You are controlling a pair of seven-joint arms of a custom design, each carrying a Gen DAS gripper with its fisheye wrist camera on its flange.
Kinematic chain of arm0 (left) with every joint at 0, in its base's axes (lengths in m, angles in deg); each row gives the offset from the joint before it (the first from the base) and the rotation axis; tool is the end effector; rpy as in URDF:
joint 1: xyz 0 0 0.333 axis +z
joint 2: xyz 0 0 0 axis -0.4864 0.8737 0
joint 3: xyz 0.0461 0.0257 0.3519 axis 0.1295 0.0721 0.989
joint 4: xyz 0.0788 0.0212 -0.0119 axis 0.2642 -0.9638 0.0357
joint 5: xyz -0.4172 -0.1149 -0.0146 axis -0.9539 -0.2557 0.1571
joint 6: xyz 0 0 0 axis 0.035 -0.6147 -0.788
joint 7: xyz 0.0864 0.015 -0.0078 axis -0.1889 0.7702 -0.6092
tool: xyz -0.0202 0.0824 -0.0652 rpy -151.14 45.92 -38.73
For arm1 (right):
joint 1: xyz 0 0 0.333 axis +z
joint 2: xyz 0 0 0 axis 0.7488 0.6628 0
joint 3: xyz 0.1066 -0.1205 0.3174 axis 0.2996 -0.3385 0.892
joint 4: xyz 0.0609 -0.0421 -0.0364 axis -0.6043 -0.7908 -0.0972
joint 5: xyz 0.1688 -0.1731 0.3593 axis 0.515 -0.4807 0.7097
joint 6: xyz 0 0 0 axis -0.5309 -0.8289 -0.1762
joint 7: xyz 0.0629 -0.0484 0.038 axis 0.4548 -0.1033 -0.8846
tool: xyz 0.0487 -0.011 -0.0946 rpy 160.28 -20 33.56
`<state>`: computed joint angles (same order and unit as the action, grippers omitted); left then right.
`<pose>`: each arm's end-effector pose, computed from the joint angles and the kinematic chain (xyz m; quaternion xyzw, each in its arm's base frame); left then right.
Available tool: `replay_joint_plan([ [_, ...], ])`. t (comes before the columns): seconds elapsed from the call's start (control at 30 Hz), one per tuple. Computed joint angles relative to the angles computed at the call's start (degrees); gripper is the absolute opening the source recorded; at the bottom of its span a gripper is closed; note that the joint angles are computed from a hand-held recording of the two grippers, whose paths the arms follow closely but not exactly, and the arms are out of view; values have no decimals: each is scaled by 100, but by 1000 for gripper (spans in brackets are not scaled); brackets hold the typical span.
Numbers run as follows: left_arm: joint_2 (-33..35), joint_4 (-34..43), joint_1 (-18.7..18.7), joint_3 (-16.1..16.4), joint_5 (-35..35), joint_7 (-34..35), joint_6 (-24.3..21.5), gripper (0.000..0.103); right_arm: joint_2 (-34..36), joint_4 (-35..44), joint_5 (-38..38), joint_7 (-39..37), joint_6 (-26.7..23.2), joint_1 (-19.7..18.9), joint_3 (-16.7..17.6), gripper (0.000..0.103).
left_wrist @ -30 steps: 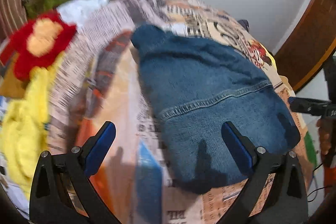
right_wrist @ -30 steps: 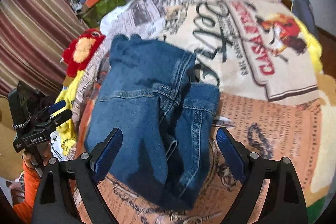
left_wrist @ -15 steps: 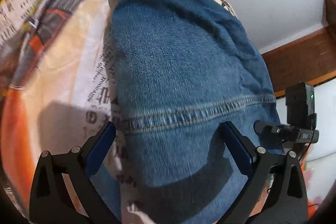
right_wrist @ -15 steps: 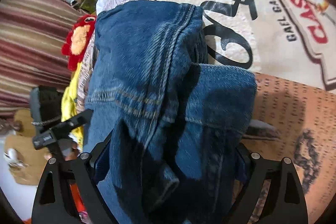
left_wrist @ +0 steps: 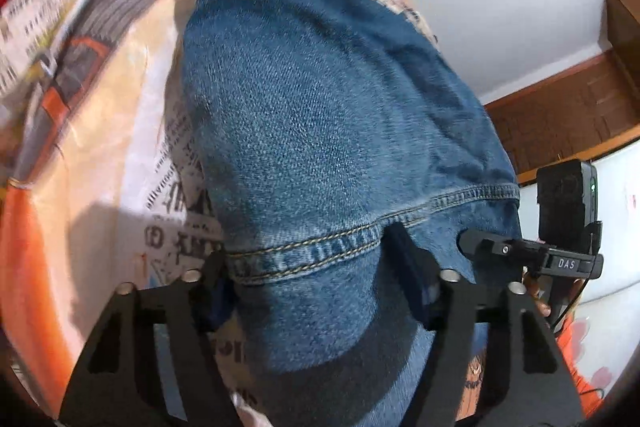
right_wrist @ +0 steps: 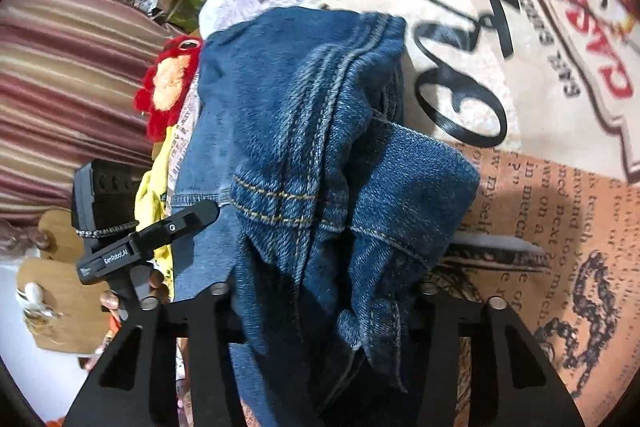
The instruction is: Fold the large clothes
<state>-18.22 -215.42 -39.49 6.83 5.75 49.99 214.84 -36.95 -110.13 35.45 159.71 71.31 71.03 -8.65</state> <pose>0.5233 -0.1852 0.5067 0.6179 -0.7007 0.3235 0.1506 0.4976 0.2463 0.5046 -0.6297 0.7039 0.1431 0.2959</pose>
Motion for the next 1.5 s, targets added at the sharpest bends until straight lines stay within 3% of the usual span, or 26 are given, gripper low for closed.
replay_joint_plan([
  [0.07, -226, -61, -5, -1, 72, 61, 63, 58, -98, 66, -164, 146, 8, 12, 62, 41],
  [0.4, -1475, -269, -41, 418, 568, 136, 257, 55, -240, 610, -671, 580, 332, 299, 234, 40],
  [0.63, -1869, -239, 183, 738, 1160, 75, 163, 55, 402, 1421, -766, 731, 614, 577, 453, 40],
  [0.87, -1887, -627, 437, 964, 1409, -117, -27, 55, 1113, 1860, -804, 831, 498, 703, 663, 40],
  [1.13, -1618, -1230, 699, 850, 1631, -249, 30, 55, 1918, 2080, -973, 1005, -15, 649, 797, 40],
  [1.2, -1661, -1439, 732, 774, 1745, -189, 300, 56, 1991, 2041, -767, 740, 74, 566, 850, 40],
  [1.33, -1711, -1602, 683, 843, 1592, -209, 505, 67, 2019, 2014, -593, 393, 72, 465, 881, 43],
  [1.5, -1857, -1697, 781, 729, 1856, -560, 492, 68, 1626, 1648, -1193, 540, 188, 558, 809, 47],
])
